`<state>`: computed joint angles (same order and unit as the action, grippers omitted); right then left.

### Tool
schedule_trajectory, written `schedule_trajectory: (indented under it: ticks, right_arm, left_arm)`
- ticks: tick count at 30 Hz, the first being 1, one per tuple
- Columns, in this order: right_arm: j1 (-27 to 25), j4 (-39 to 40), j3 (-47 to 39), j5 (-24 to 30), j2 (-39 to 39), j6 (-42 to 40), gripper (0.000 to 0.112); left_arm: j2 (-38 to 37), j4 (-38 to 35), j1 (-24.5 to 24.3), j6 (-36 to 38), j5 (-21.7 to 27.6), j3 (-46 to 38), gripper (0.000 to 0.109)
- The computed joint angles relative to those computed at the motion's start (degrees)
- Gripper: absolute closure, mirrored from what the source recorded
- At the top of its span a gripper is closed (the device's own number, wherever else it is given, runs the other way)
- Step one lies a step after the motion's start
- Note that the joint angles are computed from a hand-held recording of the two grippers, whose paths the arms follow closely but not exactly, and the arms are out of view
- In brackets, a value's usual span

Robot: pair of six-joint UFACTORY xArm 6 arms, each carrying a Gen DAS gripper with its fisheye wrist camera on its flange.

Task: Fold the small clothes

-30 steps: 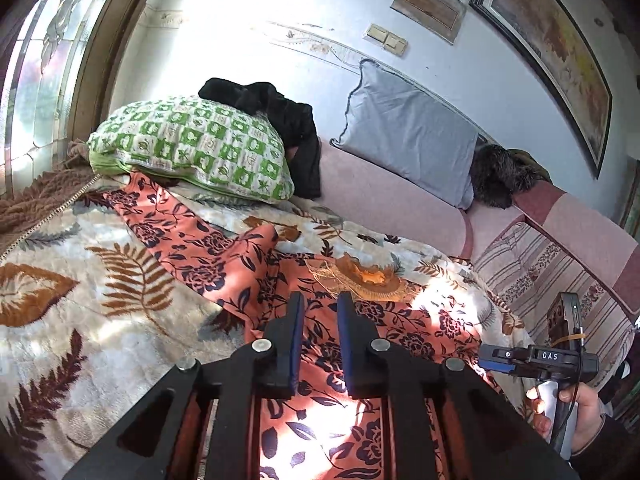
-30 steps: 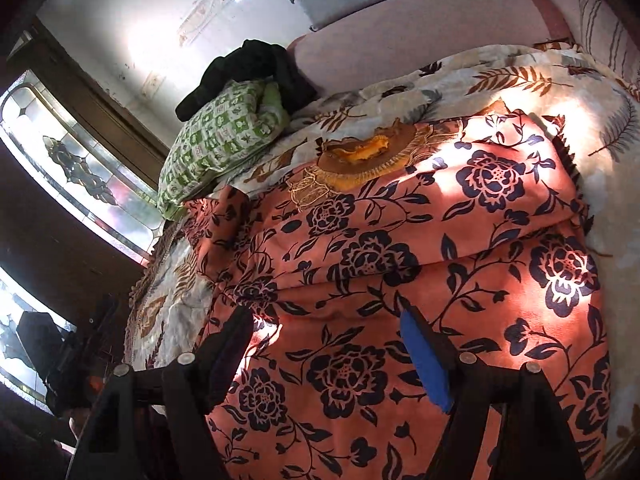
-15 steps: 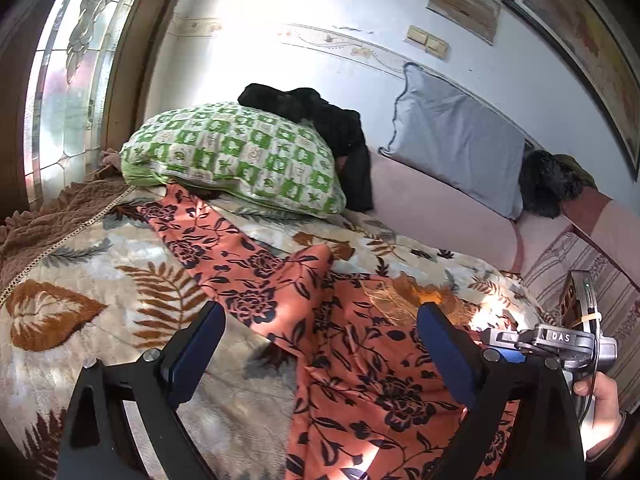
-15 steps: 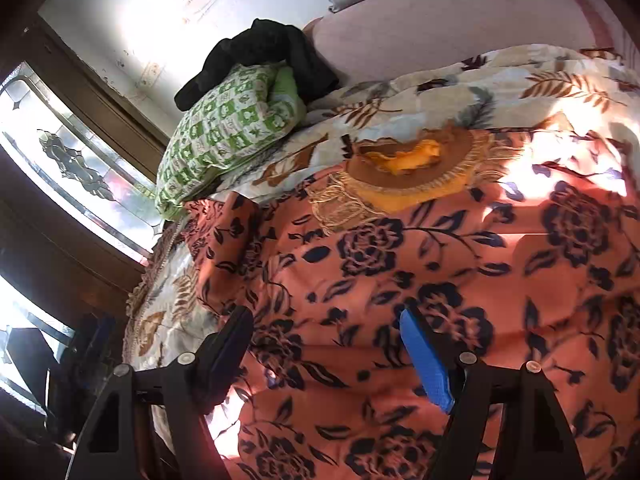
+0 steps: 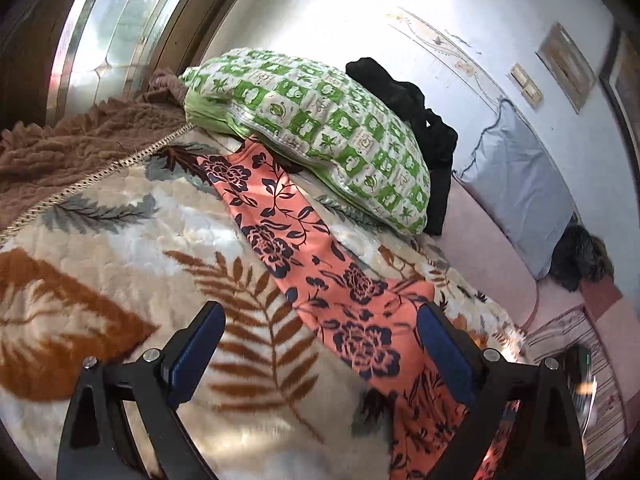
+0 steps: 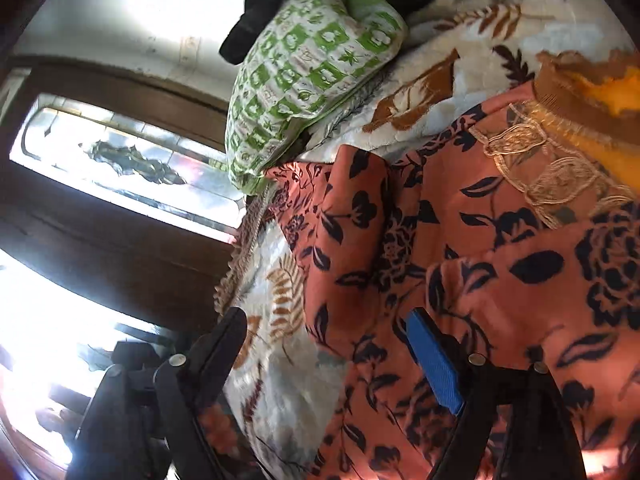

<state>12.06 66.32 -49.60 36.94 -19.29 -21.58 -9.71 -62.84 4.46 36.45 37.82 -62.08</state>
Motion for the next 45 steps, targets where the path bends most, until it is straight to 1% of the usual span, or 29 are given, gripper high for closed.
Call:
schedule_trajectory:
  ticks: [3, 4, 5, 6, 8, 9, 10, 11, 14, 16, 18, 20, 21, 22, 23, 24, 25, 26, 28, 33, 36, 38, 41, 42, 43, 44, 45]
  right_arm:
    - [2.19, -10.17, 10.29, -2.14, -10.93, 5.53, 0.028]
    - [2.25, -11.51, 13.33, -2.21, -14.01, 6.86, 0.028]
    - [2.11, -11.28, 16.30, -2.17, -16.88, 7.47, 0.028]
    - [1.92, -11.00, 18.92, -2.25, -19.52, 8.42, 0.028]
    - [1.76, -12.72, 22.94, -2.71, -23.50, 11.67, 0.028]
    - [1.79, -13.16, 24.46, -3.31, -25.01, 12.80, 0.028]
    - [1.58, -12.60, 25.48, -3.72, -25.97, 13.30, 0.028]
    - [1.17, -11.29, 26.05, -3.59, -26.35, 12.87, 0.028]
    - [0.54, -10.27, 26.04, -3.31, -26.08, 10.77, 0.028]
    - [0.65, -10.37, 25.53, -3.52, -25.44, 9.67, 0.028]
    - [0.70, -9.62, 25.42, -3.87, -25.03, 8.70, 0.028]
    - [0.81, -8.61, 25.51, -4.18, -25.04, 8.06, 0.028]
    - [0.58, -8.24, 25.67, -4.03, -25.35, 7.91, 0.028]
    - [0.45, -8.10, 25.72, -4.00, -25.55, 8.08, 0.028]
    - [-0.03, -8.33, 26.14, -3.65, -26.44, 8.41, 0.028]
    - [-0.39, -9.05, 26.48, -3.58, -27.20, 9.07, 0.028]
    - [-0.66, -9.51, 26.57, -3.74, -27.61, 9.52, 0.028]
    - [-1.10, -10.00, 26.92, -3.60, -28.58, 10.11, 0.028]
    - [-1.99, -12.07, 27.93, -3.58, -31.25, 11.84, 0.028]
    - [-4.89, -14.56, 31.32, -2.74, -39.35, 15.27, 0.028]
    - [-7.70, -15.51, 33.63, -0.49, -45.76, 17.27, 0.028]
    - [-9.89, -15.92, 34.75, 1.54, -50.04, 18.17, 0.028]
    - [-15.41, -16.68, 36.16, 6.46, -57.00, 19.28, 0.028]
    - [-18.14, -16.21, 36.49, 8.72, -59.24, 19.08, 0.028]
    - [-21.40, -15.90, 36.83, 11.41, -61.72, 18.96, 0.028]
    - [-25.34, -15.14, 37.10, 14.55, -64.12, 18.46, 0.028]
    - [-30.13, -13.59, 37.25, 18.18, -66.04, 17.25, 0.028]
  left_arm:
    - [15.76, -2.41, 3.48, -4.74, 9.29, -16.21, 0.012]
    - [20.61, -0.57, 3.85, -8.66, 10.26, -21.55, 0.012]
    - [25.14, -0.11, 4.33, -10.91, 11.38, -26.60, 0.012]
    - [29.59, -0.43, 5.05, -12.54, 13.68, -31.66, 0.013]
    - [36.03, 2.10, 5.62, -19.74, 14.41, -38.82, 0.018]
    - [38.17, 1.29, 5.92, -20.98, 14.71, -40.99, 0.019]
    - [39.41, 1.24, 5.88, -21.72, 13.78, -42.15, 0.025]
    - [40.14, 1.34, 5.74, -22.64, 12.94, -42.84, 0.028]
    - [41.55, 1.87, 4.99, -22.67, 12.91, -45.01, 0.029]
    - [42.13, 4.56, 3.97, -24.44, 11.65, -45.91, 0.029]
    - [43.34, 7.49, 3.10, -27.78, 10.38, -47.73, 0.028]
    - [45.77, 12.55, 2.16, -32.28, 10.37, -51.71, 0.029]
    - [46.74, 16.53, 1.63, -34.92, 10.64, -53.73, 0.036]
    - [48.17, 22.53, 1.05, -37.56, 11.87, -56.54, 0.085]
    - [50.01, 26.97, 0.83, -39.66, 14.62, -59.54, 0.102]
    - [50.50, 29.01, 0.63, -41.69, 14.97, -60.43, 0.105]
    - [49.57, 28.70, 0.42, -41.32, 13.37, -58.93, 0.105]
    - [47.63, 29.17, -0.08, -40.62, 11.24, -56.21, 0.105]
    - [43.23, 29.10, -1.04, -38.78, 8.66, -51.02, 0.105]
    - [27.98, 26.68, -5.46, -26.01, 0.02, -37.26, 0.105]
    - [18.76, 29.64, -9.78, -20.74, -4.88, -30.95, 0.105]
    - [13.86, 33.54, -13.50, -18.31, -8.19, -28.01, 0.105]
    - [7.12, 44.80, -21.53, -18.82, -14.92, -21.42, 0.105]
    - [4.91, 49.04, -24.41, -19.74, -16.72, -18.67, 0.105]
    - [3.52, 54.71, -27.26, -22.33, -18.29, -16.60, 0.105]
    - [1.91, 60.44, -29.98, -25.97, -19.53, -14.11, 0.105]
    - [1.19, 63.81, -32.64, -28.38, -19.76, -12.34, 0.105]
